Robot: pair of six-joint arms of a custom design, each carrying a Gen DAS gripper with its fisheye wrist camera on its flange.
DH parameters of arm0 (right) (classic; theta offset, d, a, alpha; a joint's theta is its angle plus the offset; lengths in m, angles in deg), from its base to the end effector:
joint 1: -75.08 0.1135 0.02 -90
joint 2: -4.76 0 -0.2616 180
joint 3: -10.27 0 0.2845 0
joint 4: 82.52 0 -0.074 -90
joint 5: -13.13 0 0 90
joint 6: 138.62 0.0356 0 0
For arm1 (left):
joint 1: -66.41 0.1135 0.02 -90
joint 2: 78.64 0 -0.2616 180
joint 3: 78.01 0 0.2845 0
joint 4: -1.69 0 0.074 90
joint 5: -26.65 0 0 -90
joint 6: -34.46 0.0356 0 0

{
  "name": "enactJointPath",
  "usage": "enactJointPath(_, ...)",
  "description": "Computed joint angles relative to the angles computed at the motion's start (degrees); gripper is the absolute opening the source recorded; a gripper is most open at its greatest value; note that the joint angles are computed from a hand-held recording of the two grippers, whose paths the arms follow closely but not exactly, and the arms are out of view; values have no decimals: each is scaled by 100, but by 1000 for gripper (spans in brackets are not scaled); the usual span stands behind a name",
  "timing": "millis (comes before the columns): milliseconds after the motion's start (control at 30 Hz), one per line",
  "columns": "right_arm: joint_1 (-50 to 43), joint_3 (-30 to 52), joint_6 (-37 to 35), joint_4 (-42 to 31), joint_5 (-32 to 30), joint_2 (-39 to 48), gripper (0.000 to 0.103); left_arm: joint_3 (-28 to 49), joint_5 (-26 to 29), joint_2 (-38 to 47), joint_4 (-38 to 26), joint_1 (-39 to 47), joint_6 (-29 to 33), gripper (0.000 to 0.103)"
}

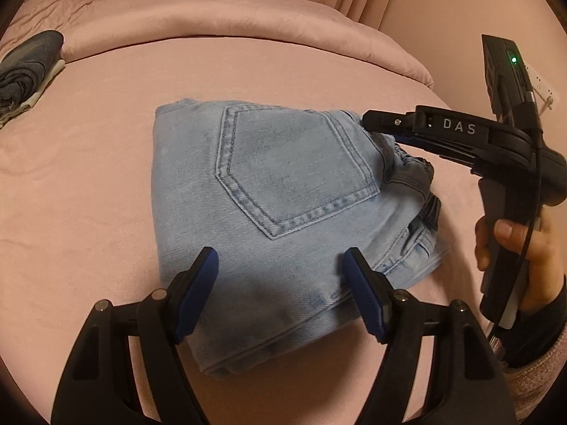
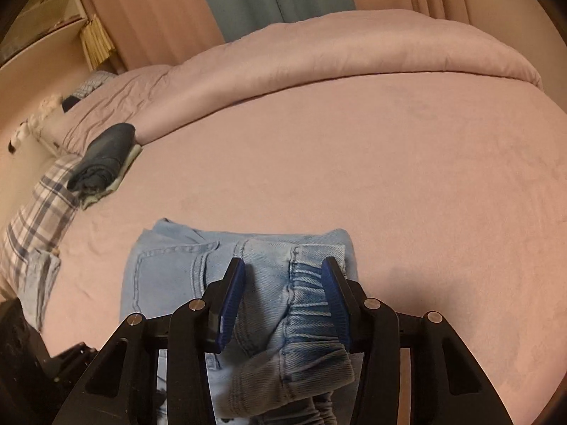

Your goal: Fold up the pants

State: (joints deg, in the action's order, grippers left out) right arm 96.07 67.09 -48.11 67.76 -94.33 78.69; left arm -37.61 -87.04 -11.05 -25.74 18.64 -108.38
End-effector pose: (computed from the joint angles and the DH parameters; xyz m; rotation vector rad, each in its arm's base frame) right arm 0.2701 0.1151 0.2024 -0.5708 2.3386 0.5398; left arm 0.1686 -0.1644 0.1384 -0.2695 2.4169 -0.2705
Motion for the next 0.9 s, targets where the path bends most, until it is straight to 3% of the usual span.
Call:
enactJointPath(367,-22,-21,44,-233,81,-224,48,91,32,99,-27,49,-5,73)
enactJointPath(900,38,-778,-18,-583,154,-1689,49,243,109,269,-89,187,73,74)
